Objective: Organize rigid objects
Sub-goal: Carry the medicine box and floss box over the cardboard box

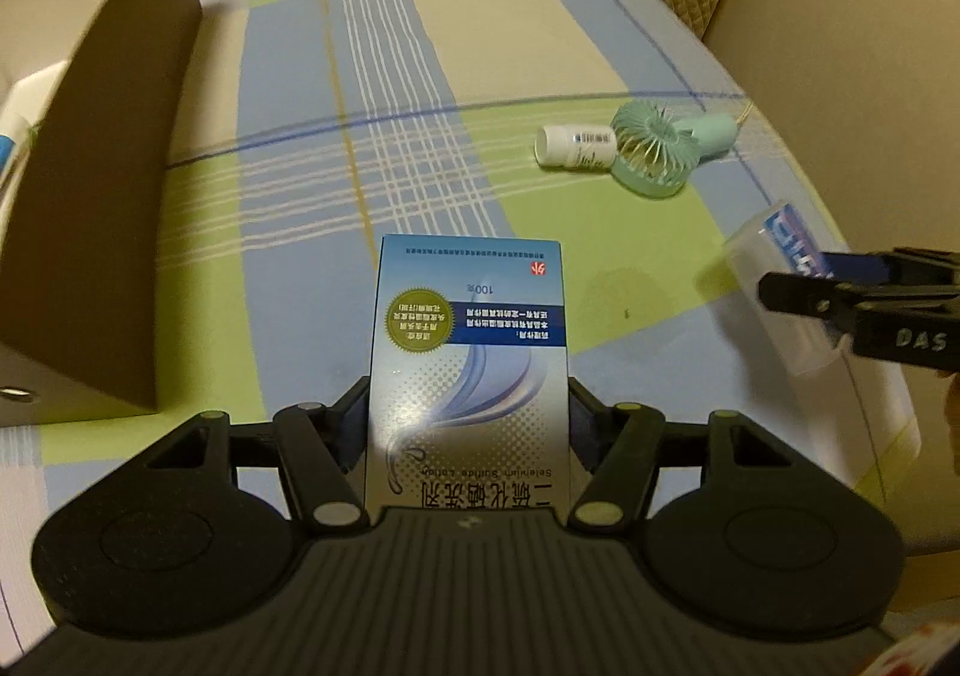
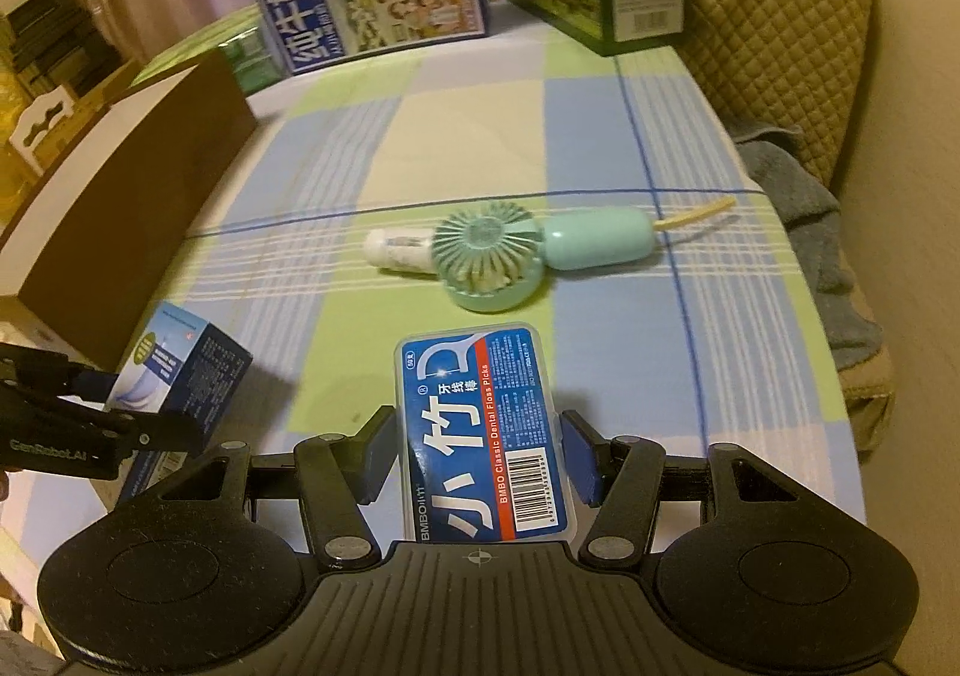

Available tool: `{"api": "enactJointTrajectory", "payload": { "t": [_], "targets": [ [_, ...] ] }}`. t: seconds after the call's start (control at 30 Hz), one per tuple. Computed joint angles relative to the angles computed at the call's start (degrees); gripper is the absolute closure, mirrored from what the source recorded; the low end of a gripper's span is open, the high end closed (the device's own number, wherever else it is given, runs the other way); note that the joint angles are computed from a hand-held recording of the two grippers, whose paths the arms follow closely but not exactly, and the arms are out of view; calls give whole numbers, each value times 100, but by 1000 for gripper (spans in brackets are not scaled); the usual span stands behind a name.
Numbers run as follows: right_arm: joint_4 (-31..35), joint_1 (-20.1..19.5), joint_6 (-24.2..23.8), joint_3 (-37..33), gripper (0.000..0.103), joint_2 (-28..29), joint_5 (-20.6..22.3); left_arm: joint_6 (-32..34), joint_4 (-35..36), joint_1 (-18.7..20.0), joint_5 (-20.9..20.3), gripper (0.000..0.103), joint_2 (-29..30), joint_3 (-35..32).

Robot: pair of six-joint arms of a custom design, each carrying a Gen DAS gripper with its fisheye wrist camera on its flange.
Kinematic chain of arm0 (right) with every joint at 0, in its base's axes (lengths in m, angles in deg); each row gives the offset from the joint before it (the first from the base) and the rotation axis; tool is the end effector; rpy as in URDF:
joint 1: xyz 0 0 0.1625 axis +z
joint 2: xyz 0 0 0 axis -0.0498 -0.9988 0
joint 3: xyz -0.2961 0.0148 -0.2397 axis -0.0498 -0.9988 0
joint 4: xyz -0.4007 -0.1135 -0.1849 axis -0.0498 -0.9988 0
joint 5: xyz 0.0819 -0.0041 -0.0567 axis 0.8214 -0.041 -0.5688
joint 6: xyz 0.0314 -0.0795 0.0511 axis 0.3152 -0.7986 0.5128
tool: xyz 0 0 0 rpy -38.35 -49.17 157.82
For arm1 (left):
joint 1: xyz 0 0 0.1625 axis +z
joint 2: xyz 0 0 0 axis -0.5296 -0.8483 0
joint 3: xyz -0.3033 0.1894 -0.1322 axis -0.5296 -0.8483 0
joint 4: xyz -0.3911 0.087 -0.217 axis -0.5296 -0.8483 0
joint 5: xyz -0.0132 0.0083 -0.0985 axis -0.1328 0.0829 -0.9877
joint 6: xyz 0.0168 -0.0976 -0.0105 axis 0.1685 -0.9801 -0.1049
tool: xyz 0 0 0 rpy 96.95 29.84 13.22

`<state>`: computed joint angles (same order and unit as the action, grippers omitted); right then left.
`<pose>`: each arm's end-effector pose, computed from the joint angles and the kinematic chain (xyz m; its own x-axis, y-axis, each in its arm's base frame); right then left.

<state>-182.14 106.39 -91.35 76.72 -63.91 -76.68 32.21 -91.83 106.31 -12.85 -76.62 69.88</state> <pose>0.2795 -0.7731 0.0138 -0.7761 -0.3678 0.5122 -0.5383 0.8096 -0.2342 -0.0143 -0.7560 0.2610 -0.7851 0.1953 -0.5878 0.3835 0.8985 -0.2137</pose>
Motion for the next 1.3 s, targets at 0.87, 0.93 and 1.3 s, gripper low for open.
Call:
{"api": "enactJointTrajectory", "payload": {
  "t": [0.87, 0.93, 1.3],
  "targets": [
    [259, 576, -622, -674, 49, 554, 905, 123, -962, -158, -72, 42, -1239, 727],
    [299, 635, -681, -810, 49, 654, 1015, 156, -1017, -152, -61, 42, -1311, 721],
    [825, 963, -746, -2113, 49, 1538, 1526, 403, -1192, 23, 185, 42, -1551, 482]
  ]
}}
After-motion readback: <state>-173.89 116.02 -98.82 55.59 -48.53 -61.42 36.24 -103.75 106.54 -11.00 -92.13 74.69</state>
